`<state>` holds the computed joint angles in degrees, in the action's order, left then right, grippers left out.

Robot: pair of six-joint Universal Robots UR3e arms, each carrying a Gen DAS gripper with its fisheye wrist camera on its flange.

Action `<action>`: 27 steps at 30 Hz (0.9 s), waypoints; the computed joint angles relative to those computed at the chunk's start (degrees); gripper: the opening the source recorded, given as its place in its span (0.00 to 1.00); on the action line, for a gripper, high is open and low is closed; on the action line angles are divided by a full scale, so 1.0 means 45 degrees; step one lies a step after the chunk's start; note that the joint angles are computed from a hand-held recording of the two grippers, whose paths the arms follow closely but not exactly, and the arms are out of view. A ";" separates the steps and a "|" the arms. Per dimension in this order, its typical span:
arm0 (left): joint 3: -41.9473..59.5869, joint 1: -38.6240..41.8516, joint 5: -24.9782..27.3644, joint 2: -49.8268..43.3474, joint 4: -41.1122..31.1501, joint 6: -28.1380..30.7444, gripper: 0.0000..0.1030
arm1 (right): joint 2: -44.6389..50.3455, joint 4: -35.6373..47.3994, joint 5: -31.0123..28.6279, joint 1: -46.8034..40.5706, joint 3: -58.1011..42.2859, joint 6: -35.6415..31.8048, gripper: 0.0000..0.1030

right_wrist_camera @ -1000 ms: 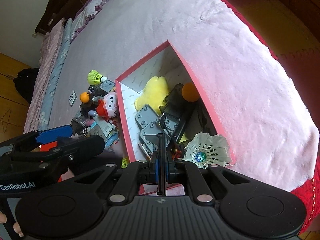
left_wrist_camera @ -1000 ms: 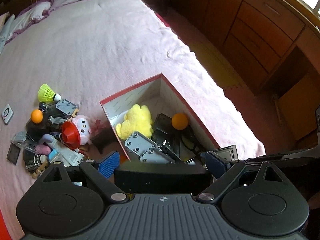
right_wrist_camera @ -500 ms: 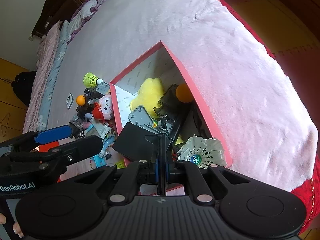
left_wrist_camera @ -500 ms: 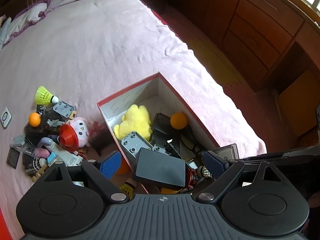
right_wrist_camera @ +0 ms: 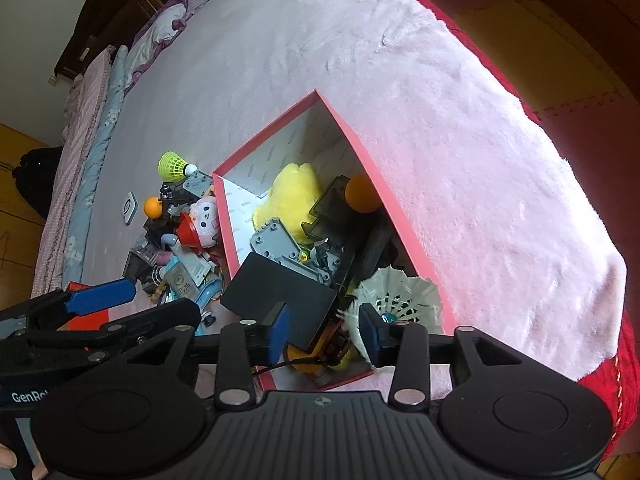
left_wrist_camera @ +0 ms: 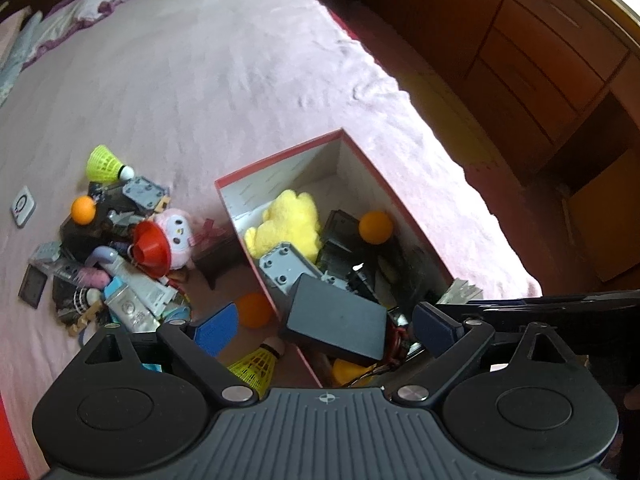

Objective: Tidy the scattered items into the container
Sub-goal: 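Open the left tool to drop the black case while the right tool releases the grey case, then withdraw both tools from the box back toward the toy pile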

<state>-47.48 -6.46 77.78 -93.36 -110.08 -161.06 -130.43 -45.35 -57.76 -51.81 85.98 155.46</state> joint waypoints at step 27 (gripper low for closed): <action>-0.4209 1.2874 -0.1112 0.3628 -0.2135 0.8651 0.95 | 0.8125 -0.9549 -0.4534 1.5124 -0.3948 1.1962 0.53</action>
<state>-66.42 51.47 72.78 -77.03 -119.69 -122.13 -93.87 -88.32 -78.16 16.25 68.22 209.29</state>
